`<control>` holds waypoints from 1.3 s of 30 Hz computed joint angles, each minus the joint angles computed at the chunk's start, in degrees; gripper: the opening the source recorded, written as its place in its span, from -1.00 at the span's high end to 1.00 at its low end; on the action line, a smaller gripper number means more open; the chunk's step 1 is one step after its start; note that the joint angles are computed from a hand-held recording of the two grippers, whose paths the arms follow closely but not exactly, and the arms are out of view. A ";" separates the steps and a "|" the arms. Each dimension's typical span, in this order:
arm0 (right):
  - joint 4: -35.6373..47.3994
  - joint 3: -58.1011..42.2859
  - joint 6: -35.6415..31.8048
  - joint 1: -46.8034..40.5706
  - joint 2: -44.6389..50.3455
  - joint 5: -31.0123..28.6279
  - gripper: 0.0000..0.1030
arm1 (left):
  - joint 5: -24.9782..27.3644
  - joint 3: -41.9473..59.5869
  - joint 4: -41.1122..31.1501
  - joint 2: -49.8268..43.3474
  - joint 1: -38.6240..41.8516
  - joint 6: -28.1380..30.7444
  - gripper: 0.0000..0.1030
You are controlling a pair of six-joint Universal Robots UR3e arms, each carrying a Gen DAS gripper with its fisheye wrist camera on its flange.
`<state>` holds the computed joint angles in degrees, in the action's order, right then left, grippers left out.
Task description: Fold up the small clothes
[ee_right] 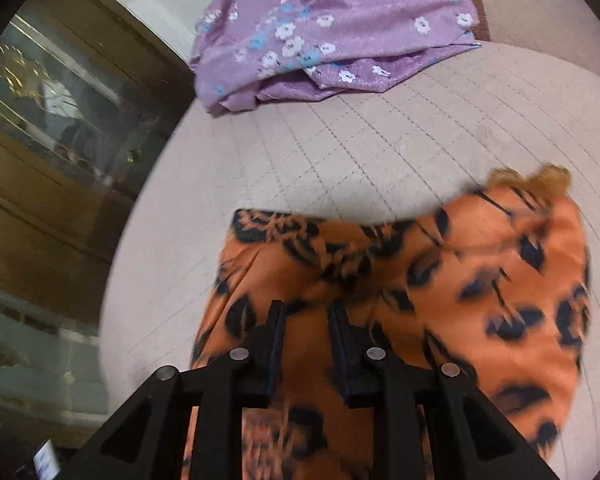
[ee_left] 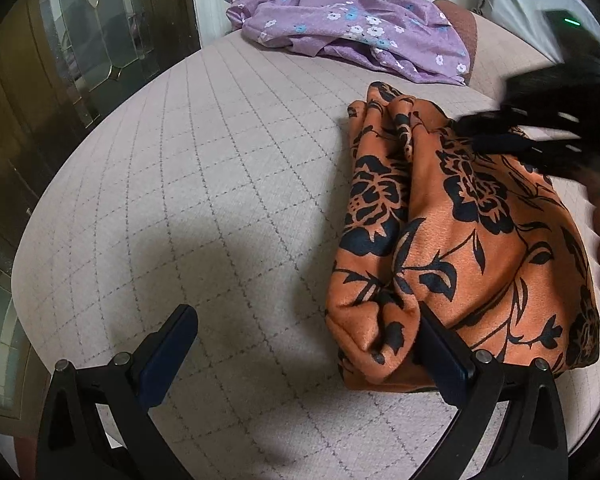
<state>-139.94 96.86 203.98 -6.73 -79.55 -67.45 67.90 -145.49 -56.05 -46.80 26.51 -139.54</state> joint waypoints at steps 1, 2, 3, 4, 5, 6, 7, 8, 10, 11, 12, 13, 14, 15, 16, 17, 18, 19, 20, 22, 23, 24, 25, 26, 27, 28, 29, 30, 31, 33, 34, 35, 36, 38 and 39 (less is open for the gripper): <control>-0.70 3.40 -0.46 -0.60 -3.11 0.90 0.51 | 0.22 0.03 0.27 -0.10 -0.20 -0.25 -1.00; -0.78 6.48 -1.32 -1.03 -6.74 1.28 0.51 | 0.36 0.01 0.32 0.03 -0.32 -0.35 -1.00; -0.37 9.53 -2.53 -1.19 -10.72 0.79 0.51 | 0.65 -0.12 0.87 -0.07 -0.66 -0.59 -1.00; 1.15 12.14 -3.89 -0.91 -15.04 -0.65 0.51 | 1.02 -0.17 1.44 -0.18 -1.03 -0.85 -1.00; 3.10 13.74 -4.41 -0.39 -18.60 -1.84 0.51 | 1.20 -0.19 1.36 0.15 -1.23 -1.05 -1.00; 5.12 15.29 -5.29 0.21 -21.98 -3.75 0.51 | 1.42 -0.29 1.51 0.44 -1.46 -1.33 -1.00; 6.53 16.36 -5.76 0.50 -24.24 -4.91 0.51 | 1.64 -0.43 1.69 0.79 -1.72 -1.62 -1.00; 8.33 18.28 -6.44 0.39 -27.63 -5.63 0.51 | 1.78 -0.56 1.71 1.17 -1.91 -1.83 -1.00; 10.39 21.99 -7.00 0.22 -32.93 -6.77 0.51 | 2.34 -0.77 2.47 1.35 -2.58 -2.45 -1.00; 10.24 24.47 -7.02 0.52 -34.86 -7.31 0.50 | 2.73 -0.97 3.33 1.03 -3.14 -2.98 -1.00; 9.46 26.24 -7.33 0.97 -34.91 -7.66 0.50 | 3.29 -1.16 4.36 0.66 -3.86 -3.55 -1.00; 8.74 27.71 -7.56 1.46 -35.26 -8.23 0.50 | 3.89 -1.35 5.32 0.44 -4.56 -4.08 -1.00; 4.41 30.00 -7.53 3.31 -34.06 -10.22 0.50 | 4.10 -1.43 5.66 0.40 -4.74 -4.24 -1.00; 2.05 30.72 -7.67 4.30 -33.02 -11.36 0.50 | 4.45 -1.49 6.06 0.34 -5.12 -4.62 -1.00; 0.52 30.79 -7.64 4.91 -31.93 -12.21 0.51 | 4.69 -1.54 6.38 0.28 -5.45 -4.96 -1.00; 0.69 30.36 -7.37 4.57 -31.39 -11.96 0.51 | 4.97 -1.67 7.00 0.07 -5.86 -5.29 -1.00; 2.11 29.81 -6.69 3.05 -31.29 -10.30 0.51 | 5.19 -1.92 7.63 0.03 -6.19 -5.47 -1.00; 2.81 29.52 -6.69 2.32 -31.14 -9.52 0.53 | 5.35 -2.08 7.89 0.21 -6.39 -5.58 -1.00; 4.00 29.03 -7.37 1.55 -30.98 -8.63 0.54 | 5.68 -2.27 8.30 0.41 -6.80 -5.93 -1.00; 4.51 28.75 -8.12 0.71 -30.56 -7.63 0.54 | 6.87 -2.71 10.30 -0.11 -8.32 -7.21 -1.00; 4.64 28.78 -8.25 0.01 -30.55 -6.94 0.54 | 7.22 -2.78 10.72 -0.12 -8.73 -7.49 -1.00; 4.65 29.02 -8.15 -0.28 -30.83 -6.62 0.54 | 7.62 -2.96 11.19 -0.03 -9.13 -7.80 -1.00; 4.44 29.17 -8.21 -0.37 -30.89 -6.64 0.54 | 8.01 -3.10 11.60 0.01 -9.52 -8.13 -1.00; 4.09 29.62 -7.84 0.11 -31.34 -7.11 0.54 | 8.25 -3.20 11.85 0.02 -9.65 -8.32 -1.00; 3.53 29.86 -7.44 0.56 -31.49 -7.68 0.54 | 8.55 -3.25 12.25 -0.09 -9.98 -8.51 -1.00; 2.35 30.27 -6.91 1.17 -31.08 -8.15 0.54 | 8.77 -3.33 12.54 -0.09 -10.13 -8.48 -1.00; 1.88 30.62 -6.67 1.34 -31.34 -8.42 0.54 | 9.14 -3.47 13.10 -0.12 -10.52 -8.61 -1.00; 1.36 30.82 -6.07 1.86 -31.34 -8.73 0.54 | 9.60 -3.74 13.95 -0.18 -11.02 -8.83 -1.00; 0.52 31.11 -5.44 2.26 -31.11 -8.89 0.54 | 10.00 -3.99 14.74 -0.31 -11.44 -8.99 -1.00; -0.84 32.00 -4.31 2.52 -31.15 -8.67 0.54 | 11.50 -4.60 17.55 -1.38 -13.07 -9.83 -1.00; -1.46 32.36 -4.03 2.54 -31.06 -8.58 0.54 | 12.49 -4.77 19.15 -2.37 -14.15 -10.48 -1.00; -1.68 32.86 -4.14 2.24 -31.50 -8.34 0.54 | 13.00 -4.69 19.82 -3.05 -14.68 -10.85 -1.00; -1.94 33.40 -4.44 1.75 -31.92 -7.93 0.54 | 13.53 -4.48 20.47 -4.05 -15.25 -11.30 -1.00; -1.62 34.59 -4.90 0.04 -33.53 -6.49 0.54 | 13.55 -2.91 18.94 -5.47 -15.26 -11.28 -1.00; -1.44 35.28 -4.81 -1.15 -34.84 -5.20 0.54 | 12.85 -1.06 16.09 -6.09 -14.62 -10.60 -1.00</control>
<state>-141.38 132.14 199.16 -7.88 -114.39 -72.64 80.75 -146.55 -39.95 -52.89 11.89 -150.15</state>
